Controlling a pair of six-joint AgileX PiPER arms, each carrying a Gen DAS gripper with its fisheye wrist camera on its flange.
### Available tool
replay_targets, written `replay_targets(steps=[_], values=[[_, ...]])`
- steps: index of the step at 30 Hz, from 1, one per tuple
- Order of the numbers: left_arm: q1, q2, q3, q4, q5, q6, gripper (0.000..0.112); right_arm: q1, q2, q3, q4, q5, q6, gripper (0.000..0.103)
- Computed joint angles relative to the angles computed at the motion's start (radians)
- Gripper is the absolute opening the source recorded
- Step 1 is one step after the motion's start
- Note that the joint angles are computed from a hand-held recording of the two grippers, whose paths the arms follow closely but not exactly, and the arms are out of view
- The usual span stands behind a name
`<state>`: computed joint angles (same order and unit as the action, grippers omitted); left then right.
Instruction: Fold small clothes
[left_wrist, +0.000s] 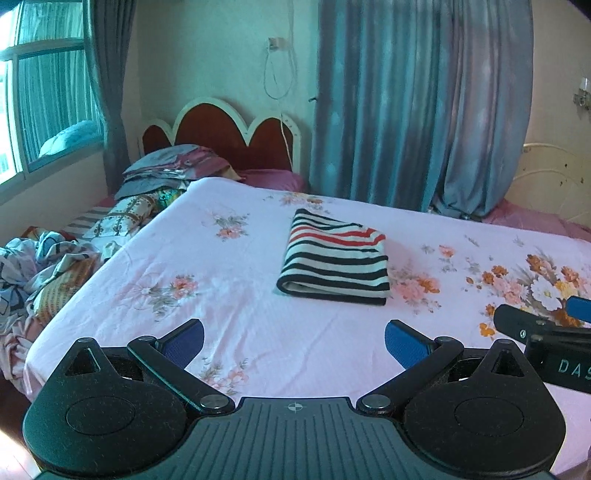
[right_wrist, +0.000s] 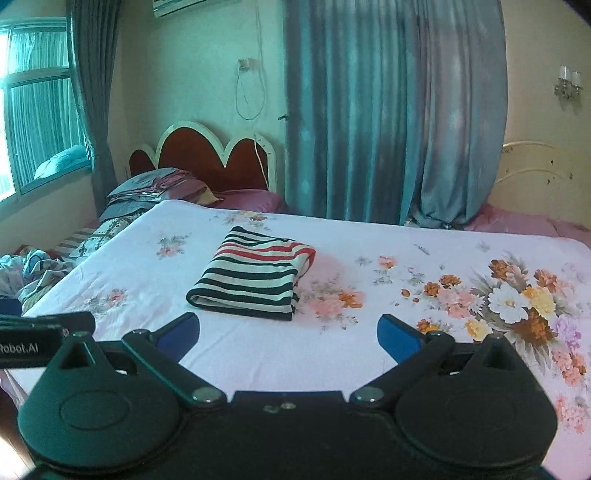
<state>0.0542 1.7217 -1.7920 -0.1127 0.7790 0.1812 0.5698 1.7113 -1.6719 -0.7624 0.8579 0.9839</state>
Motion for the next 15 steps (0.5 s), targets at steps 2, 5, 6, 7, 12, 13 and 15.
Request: replay_targets(steps=[2,5,6,7,12,13,15], values=[[0.002,-0.01,0.008,-0.003,0.0,-0.001,0.103,0.009,-0.006,0.01,-0.008,0.001,0.003,0.102],[0.0,-0.023,0.022,-0.001,-0.008,-0.003,0.103,0.018,-0.009,0.015,-0.016,0.006,0.011,0.102],[-0.002,-0.027,0.028,0.002,-0.013,-0.006,0.103,0.018,-0.008,0.013,-0.018,0.007,0.012,0.102],[-0.004,-0.029,0.031,0.004,-0.016,-0.007,0.103,0.018,-0.008,0.014,-0.019,0.007,0.013,0.102],[-0.021,-0.041,0.048,0.024,-0.031,-0.017,0.103,0.023,-0.025,0.031,-0.028,0.011,0.024,0.102],[-0.024,-0.042,0.05,0.028,-0.033,-0.017,0.103,0.024,-0.029,0.036,-0.031,0.011,0.029,0.102],[-0.029,-0.047,0.053,0.039,-0.036,-0.023,0.103,0.021,-0.037,0.045,-0.03,0.008,0.032,0.102]])
